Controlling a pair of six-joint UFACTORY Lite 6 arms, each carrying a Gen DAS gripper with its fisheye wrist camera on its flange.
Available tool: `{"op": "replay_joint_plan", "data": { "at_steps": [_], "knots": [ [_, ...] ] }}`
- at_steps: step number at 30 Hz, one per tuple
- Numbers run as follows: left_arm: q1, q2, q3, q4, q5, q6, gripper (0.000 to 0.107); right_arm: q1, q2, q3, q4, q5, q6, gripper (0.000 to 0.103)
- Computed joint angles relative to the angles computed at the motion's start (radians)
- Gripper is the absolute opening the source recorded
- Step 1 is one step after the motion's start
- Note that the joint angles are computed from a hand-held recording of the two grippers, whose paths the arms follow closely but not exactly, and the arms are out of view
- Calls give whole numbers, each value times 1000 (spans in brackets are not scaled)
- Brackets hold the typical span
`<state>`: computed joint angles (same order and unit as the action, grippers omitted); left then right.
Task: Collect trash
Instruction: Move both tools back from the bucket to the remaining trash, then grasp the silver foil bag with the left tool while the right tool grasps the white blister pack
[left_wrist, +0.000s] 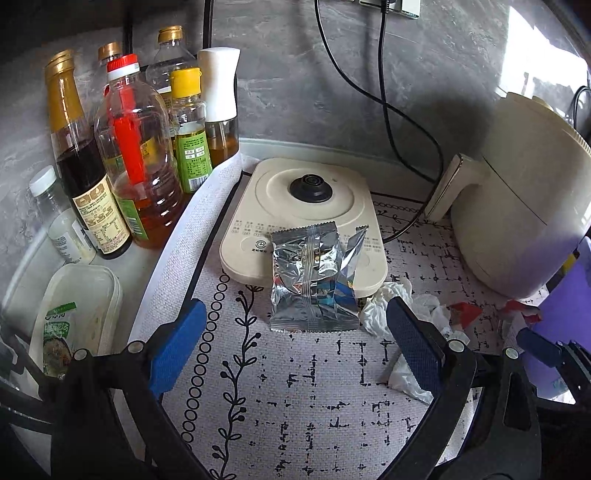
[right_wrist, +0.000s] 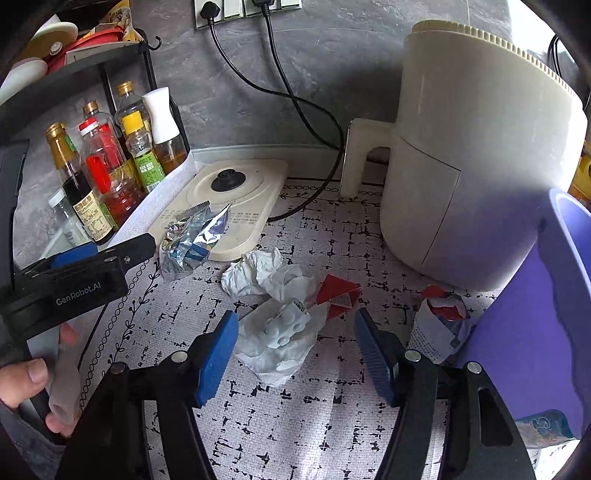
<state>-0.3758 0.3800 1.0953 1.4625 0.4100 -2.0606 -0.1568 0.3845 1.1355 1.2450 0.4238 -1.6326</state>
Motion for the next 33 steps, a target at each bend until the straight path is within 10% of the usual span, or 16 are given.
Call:
{"op": "replay_joint_plan", "data": {
  "at_steps": [14, 20, 25, 33],
  "knots": [
    [62, 260, 205, 13, -52, -6, 97, 59, 276, 228, -108, -12, 173, 61],
    [68, 345, 288, -50, -66, 80, 96, 55, 303, 246, -102, -3, 166, 37],
    [77, 358, 300, -133, -94, 163, 73, 33, 266, 210, -24, 12, 91, 37],
    [39, 255, 178, -12, -59, 19, 70, 11, 191, 137, 42, 27, 27, 36]
  ]
}}
